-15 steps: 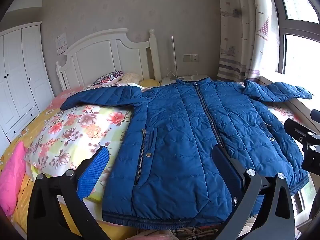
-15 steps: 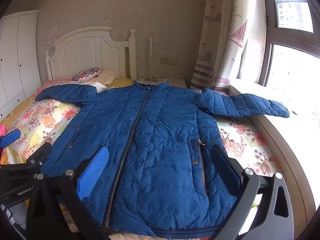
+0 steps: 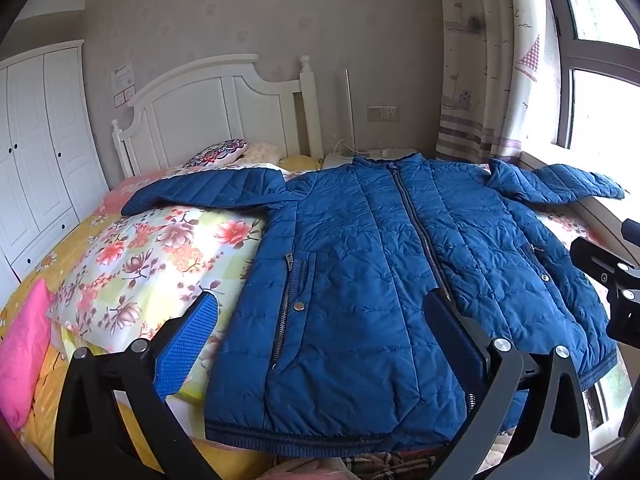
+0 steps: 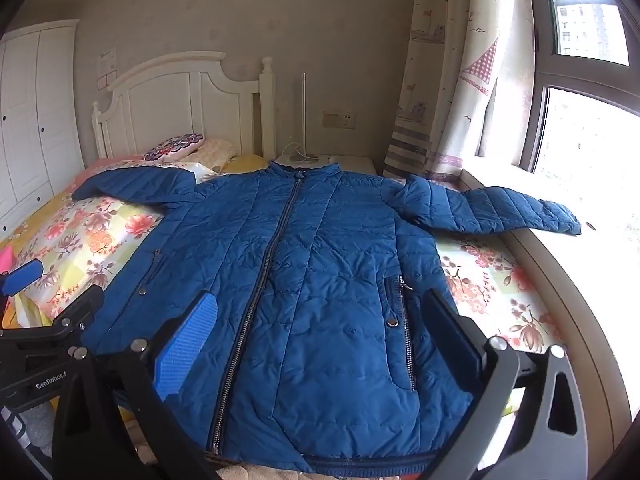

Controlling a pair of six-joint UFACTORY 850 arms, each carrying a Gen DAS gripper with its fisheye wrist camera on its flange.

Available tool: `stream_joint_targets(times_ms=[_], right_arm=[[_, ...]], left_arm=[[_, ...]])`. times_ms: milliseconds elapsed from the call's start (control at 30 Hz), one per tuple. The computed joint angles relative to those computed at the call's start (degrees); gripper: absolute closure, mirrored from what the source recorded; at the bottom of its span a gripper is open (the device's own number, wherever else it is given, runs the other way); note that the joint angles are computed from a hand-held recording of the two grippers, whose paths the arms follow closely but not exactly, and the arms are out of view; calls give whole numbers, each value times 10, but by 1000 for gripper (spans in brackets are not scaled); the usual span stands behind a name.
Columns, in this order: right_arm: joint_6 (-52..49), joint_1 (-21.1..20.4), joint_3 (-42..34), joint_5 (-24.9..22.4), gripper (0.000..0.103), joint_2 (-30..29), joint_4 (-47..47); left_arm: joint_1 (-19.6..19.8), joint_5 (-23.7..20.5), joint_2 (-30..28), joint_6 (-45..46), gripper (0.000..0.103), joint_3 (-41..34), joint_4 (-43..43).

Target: Fold large clothes

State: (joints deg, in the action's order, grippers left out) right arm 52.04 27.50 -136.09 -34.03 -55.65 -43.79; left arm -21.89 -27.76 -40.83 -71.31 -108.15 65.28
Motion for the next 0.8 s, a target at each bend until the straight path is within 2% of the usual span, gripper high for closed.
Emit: stream_joint_targets(times_ms=[800], right_arm=[[-12, 0, -8, 4, 2, -5, 13]], left_arm=[[4, 5, 5, 6, 4, 7, -10]])
